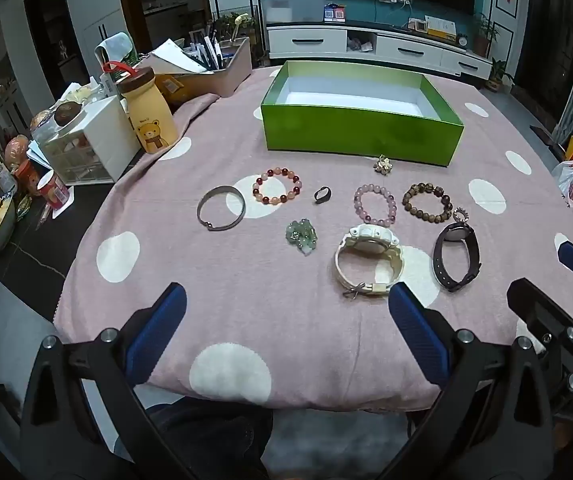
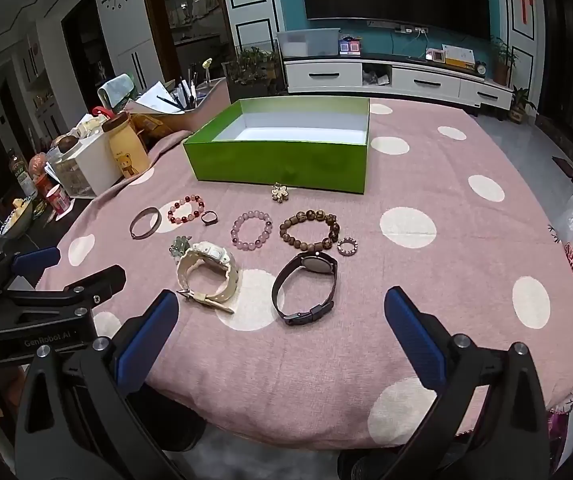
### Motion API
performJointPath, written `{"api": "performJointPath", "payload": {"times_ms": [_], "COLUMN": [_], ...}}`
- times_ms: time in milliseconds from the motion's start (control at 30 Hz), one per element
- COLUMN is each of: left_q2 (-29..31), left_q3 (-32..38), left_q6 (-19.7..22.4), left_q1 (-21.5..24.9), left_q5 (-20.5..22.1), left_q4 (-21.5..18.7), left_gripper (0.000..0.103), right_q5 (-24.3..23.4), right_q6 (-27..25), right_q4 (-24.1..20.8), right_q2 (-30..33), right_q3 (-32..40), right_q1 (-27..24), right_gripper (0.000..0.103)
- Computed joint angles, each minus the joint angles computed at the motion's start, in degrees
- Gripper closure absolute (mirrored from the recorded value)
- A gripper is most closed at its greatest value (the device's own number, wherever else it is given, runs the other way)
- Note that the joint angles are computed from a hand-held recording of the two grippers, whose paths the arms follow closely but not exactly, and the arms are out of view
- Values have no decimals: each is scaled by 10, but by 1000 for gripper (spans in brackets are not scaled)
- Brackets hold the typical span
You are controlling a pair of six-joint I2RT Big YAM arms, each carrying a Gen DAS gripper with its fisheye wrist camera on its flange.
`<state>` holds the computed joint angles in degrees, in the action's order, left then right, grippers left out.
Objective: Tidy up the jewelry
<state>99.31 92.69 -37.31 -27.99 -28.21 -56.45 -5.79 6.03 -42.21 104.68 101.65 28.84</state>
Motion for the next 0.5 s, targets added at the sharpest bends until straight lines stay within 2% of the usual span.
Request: {"api": "performJointPath", "payload": {"times_ms": [500], "left_q2": [-10], "left_q3": [2], "left_q6": [0], "left_q1": [-5], "left_q5": [-10], "left_q4": [-4], "left_gripper": [2], "right_q5": [6], "right_q6": [0], "right_q4": [-6], "right_q2": [-2], "right_q3": [8], "right_q1": [3], "right_gripper": [1]}}
